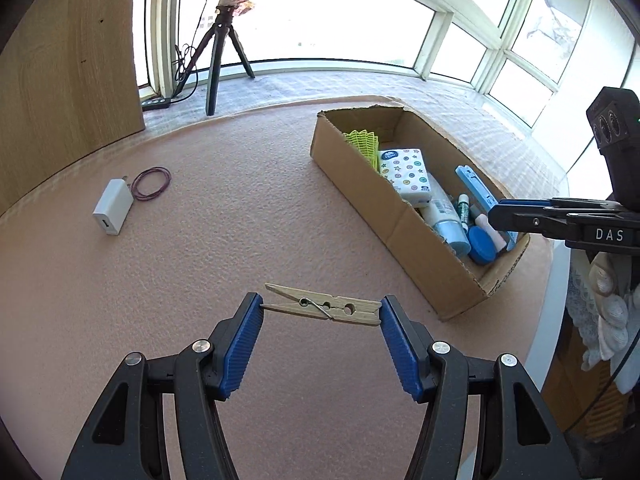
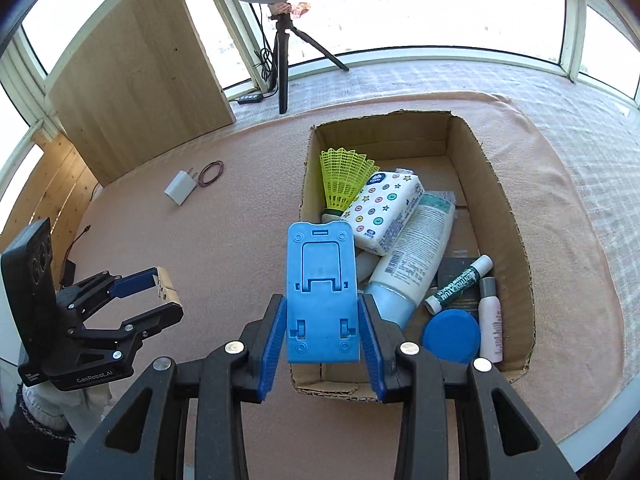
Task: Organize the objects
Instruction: 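Carry the clothespin with the left tool while the right tool carries the stand to the box, then release the clothespin with the left tool while the right tool releases the stand in the box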
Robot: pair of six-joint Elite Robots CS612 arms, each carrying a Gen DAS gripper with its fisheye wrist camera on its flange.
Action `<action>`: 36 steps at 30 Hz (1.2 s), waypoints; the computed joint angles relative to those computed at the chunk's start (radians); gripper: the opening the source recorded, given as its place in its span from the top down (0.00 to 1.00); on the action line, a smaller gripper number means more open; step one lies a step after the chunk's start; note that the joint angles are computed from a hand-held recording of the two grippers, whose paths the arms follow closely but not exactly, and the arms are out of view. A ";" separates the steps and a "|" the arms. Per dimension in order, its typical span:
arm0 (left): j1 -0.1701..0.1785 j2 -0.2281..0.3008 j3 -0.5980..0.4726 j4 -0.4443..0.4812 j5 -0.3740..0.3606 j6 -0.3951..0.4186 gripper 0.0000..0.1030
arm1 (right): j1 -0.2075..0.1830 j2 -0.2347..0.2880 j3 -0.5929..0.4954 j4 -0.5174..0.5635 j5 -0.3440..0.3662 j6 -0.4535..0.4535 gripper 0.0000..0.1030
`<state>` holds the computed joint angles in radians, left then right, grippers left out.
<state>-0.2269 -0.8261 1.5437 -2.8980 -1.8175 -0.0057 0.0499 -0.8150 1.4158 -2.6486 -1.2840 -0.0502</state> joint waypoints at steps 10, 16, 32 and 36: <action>-0.061 0.017 -0.059 0.017 -0.044 0.069 0.38 | -0.045 -0.016 0.037 -0.045 -0.041 0.049 0.68; -0.087 0.037 -0.097 0.048 -0.056 0.110 0.38 | -0.056 -0.013 0.038 -0.042 -0.040 0.050 0.68; -0.100 0.057 -0.131 0.087 -0.046 0.129 0.17 | -0.094 -0.009 0.056 -0.093 0.065 0.147 0.40; -0.096 0.058 -0.133 0.093 -0.050 0.124 0.17 | -0.098 -0.008 0.054 -0.092 0.079 0.167 0.40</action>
